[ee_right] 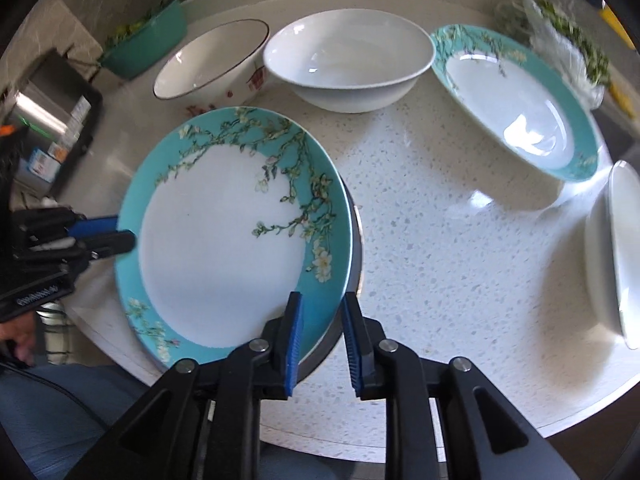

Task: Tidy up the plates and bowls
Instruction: 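Lower the teal-rimmed plate onto the grey plate with both grippers, then open both grippers and pull them back from the plate rim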

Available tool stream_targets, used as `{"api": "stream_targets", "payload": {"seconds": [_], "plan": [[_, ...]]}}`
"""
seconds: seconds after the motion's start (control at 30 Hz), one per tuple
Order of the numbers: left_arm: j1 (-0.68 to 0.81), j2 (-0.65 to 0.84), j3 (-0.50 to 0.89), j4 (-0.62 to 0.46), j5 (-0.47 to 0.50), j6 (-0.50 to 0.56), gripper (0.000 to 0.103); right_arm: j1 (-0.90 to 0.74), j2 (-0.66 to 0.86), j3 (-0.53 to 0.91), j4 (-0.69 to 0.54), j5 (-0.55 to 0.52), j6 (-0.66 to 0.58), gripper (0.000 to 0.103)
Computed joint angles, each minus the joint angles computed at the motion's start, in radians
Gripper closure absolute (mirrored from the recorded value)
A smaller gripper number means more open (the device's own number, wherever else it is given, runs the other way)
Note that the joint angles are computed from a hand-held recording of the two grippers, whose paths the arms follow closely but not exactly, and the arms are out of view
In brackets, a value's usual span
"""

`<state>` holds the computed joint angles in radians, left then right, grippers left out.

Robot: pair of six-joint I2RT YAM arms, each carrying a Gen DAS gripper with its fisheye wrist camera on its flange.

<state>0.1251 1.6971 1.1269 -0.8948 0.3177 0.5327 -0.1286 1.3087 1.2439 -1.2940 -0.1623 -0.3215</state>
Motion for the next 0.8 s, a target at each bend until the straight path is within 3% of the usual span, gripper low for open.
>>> {"api": "stream_targets", "payload": {"seconds": [0.13, 0.37, 0.4, 0.43, 0.47, 0.5, 0.67, 0.73, 0.8], "plan": [[-0.035, -0.026, -0.029, 0.029, -0.034, -0.006, 0.078, 0.096, -0.026, -0.021, 0.027, 0.099, 0.041, 0.081], [-0.091, -0.047, -0.052, 0.069, -0.085, -0.048, 0.075, 0.121, -0.045, -0.027, 0.026, 0.107, 0.067, 0.078], [-0.086, -0.043, -0.047, 0.07, -0.086, -0.048, 0.07, 0.112, -0.046, -0.028, 0.025, 0.099, 0.061, 0.078], [-0.085, -0.04, -0.045, 0.07, -0.083, -0.055, 0.064, 0.1, -0.043, -0.024, 0.019, 0.086, 0.06, 0.077], [-0.092, -0.036, -0.045, 0.076, -0.084, -0.074, 0.043, 0.091, -0.041, -0.019, 0.012, 0.076, 0.058, 0.076], [-0.092, -0.033, -0.047, 0.084, -0.08, -0.085, 0.03, 0.082, -0.043, -0.012, 0.002, 0.072, 0.053, 0.076], [-0.072, -0.042, 0.007, 0.028, -0.046, -0.162, 0.03, -0.045, 0.008, 0.094, -0.055, -0.009, -0.034, 0.063], [-0.054, -0.032, 0.096, -0.029, 0.03, -0.206, 0.03, -0.14, 0.071, 0.193, -0.11, -0.093, -0.089, 0.059], [-0.055, 0.001, 0.215, -0.086, 0.093, -0.242, 0.027, -0.256, 0.182, 0.38, -0.213, -0.206, -0.158, 0.051]]}}
